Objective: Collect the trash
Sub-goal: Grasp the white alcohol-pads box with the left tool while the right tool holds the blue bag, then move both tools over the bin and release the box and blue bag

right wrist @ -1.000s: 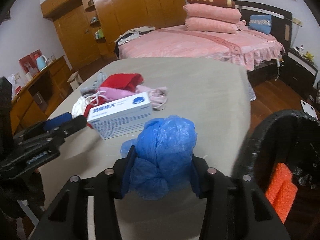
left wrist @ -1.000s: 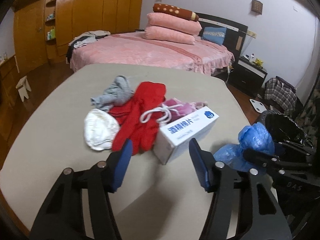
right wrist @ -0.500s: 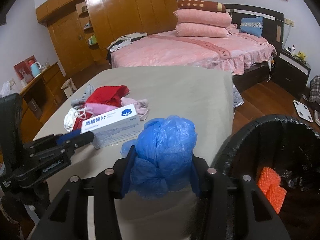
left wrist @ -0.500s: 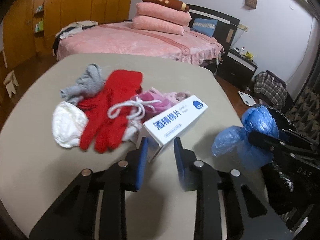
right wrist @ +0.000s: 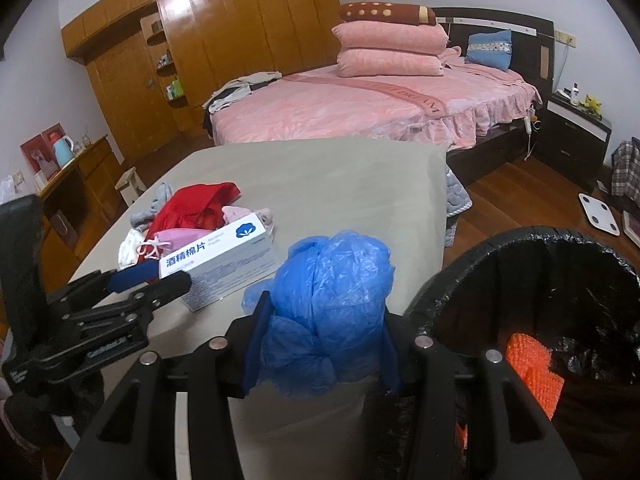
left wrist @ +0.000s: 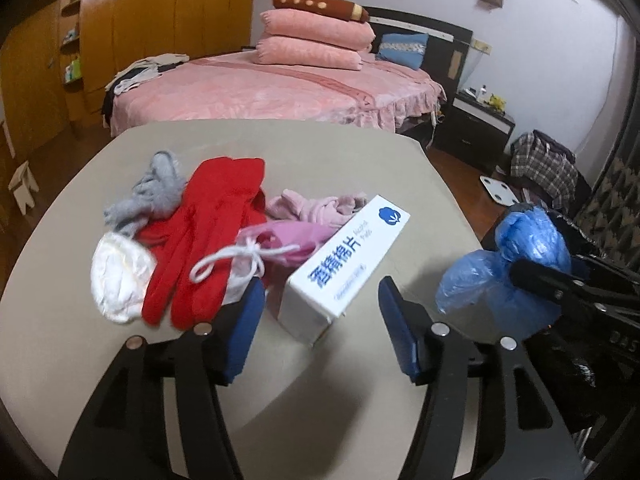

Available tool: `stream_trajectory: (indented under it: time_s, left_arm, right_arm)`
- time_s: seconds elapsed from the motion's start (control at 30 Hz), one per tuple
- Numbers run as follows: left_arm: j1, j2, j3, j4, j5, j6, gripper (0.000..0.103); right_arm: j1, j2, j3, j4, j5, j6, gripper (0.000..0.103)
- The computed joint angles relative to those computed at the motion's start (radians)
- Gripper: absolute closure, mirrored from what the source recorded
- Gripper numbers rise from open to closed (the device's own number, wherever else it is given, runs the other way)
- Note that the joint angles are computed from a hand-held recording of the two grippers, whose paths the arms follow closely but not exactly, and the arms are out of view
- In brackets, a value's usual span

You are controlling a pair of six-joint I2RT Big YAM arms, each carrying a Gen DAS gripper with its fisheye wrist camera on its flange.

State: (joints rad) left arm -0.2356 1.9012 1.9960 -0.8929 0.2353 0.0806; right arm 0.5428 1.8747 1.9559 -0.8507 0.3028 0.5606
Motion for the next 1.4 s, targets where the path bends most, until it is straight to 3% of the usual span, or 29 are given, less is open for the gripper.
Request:
stream_trajectory:
  time_s: [0.2,0.33,0.5,0.63,0.7,1.0,1.1,1.4]
  left_arm:
    - [-0.012,0.031,0.053,-0.053,0.031,0.018,0.057]
    - [-0.021,0.020,0.052,-0.074,0.055,0.010,0.056]
    - [-0.037,0.054,0.097,-0.100,0.026,0.028,0.042]
    - [-0.049,0.091,0.146,-0.146,0.025,0.064,0.038]
    - [-0.056,0.098,0.155,-0.155,0.014,0.072,0.028]
    - [-0.047,0.128,0.167,-0.209,0.037,0.051,0.026]
    - [-0.047,0.111,0.133,-0.180,0.034,0.050,0.035]
    - [-0.039,0.013,0.049,-0.062,0.014,-0.019,0.039]
  right_arm:
    - [-0.002,-0.011,-0.010,-0.004,0.012,0.008,0.055]
    - [-0.008,-0.021,-0.020,-0.006,0.023,0.018,0.055]
    - [-0.012,-0.025,-0.023,-0.013,0.030,0.025,0.055]
    - [-0.013,-0.033,-0.032,-0.014,0.039,0.029,0.055]
    - [-0.013,-0.036,-0.035,-0.014,0.042,0.033,0.055]
    - [-0.019,-0.042,-0.053,-0.018,0.041,0.049,0.055]
    - [-0.020,-0.041,-0.053,-0.020,0.038,0.050,0.055]
    - [-0.017,-0.049,-0.055,-0.001,0.040,0.040,0.055]
